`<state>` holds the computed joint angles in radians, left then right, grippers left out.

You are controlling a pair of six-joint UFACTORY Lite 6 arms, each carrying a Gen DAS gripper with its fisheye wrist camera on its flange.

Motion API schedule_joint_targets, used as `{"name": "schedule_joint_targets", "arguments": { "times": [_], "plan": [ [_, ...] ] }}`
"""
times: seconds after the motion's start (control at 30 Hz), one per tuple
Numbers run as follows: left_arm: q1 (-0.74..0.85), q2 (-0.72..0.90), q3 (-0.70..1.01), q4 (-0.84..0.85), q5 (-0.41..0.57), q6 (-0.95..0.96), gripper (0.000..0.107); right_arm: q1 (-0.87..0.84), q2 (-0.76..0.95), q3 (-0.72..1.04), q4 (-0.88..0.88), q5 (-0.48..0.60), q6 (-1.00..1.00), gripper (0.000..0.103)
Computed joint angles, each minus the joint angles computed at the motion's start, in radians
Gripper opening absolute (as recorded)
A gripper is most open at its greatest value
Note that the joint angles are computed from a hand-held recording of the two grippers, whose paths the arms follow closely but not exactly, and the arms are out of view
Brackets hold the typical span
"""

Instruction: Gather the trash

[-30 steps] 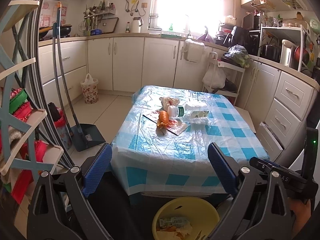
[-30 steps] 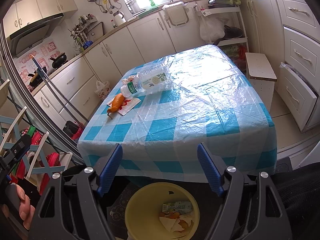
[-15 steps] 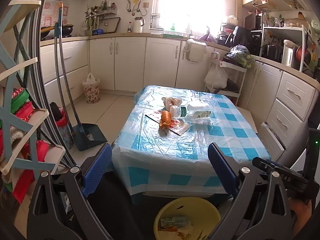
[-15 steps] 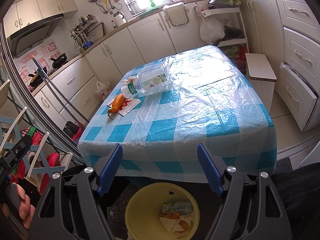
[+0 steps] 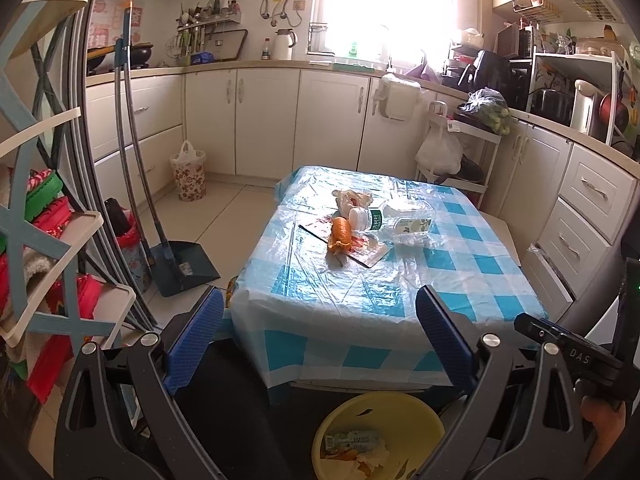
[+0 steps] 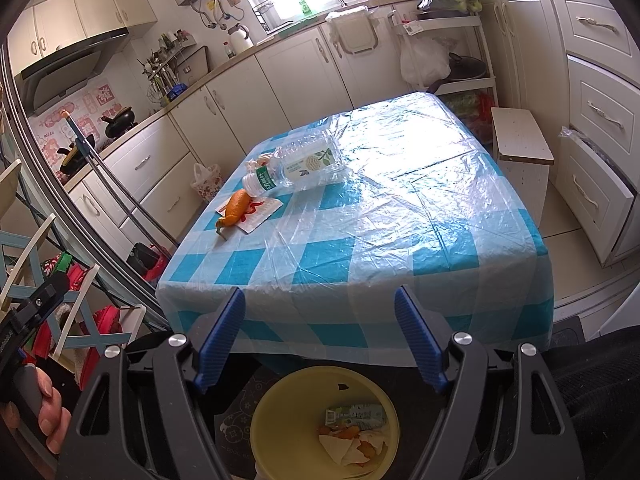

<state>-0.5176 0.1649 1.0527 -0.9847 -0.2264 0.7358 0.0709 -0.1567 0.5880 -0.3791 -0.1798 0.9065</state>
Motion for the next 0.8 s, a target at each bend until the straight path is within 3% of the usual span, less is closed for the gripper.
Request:
{"name": "schedule_joint_targets", "arguments": {
  "times": [0.43, 0.8],
  "plan": [
    [0.029, 0.003, 0.013, -0.036, 0.026, 0.028, 0.093, 0.007, 0.002, 0.019, 0.027, 0.013, -0.029, 0.074],
    [0.059, 0.013, 0.018, -0.013, 0.045, -0.005, 0.094, 0.030, 0.006, 0.033, 0.177, 0.024, -0.198, 0.074]
  ]
}}
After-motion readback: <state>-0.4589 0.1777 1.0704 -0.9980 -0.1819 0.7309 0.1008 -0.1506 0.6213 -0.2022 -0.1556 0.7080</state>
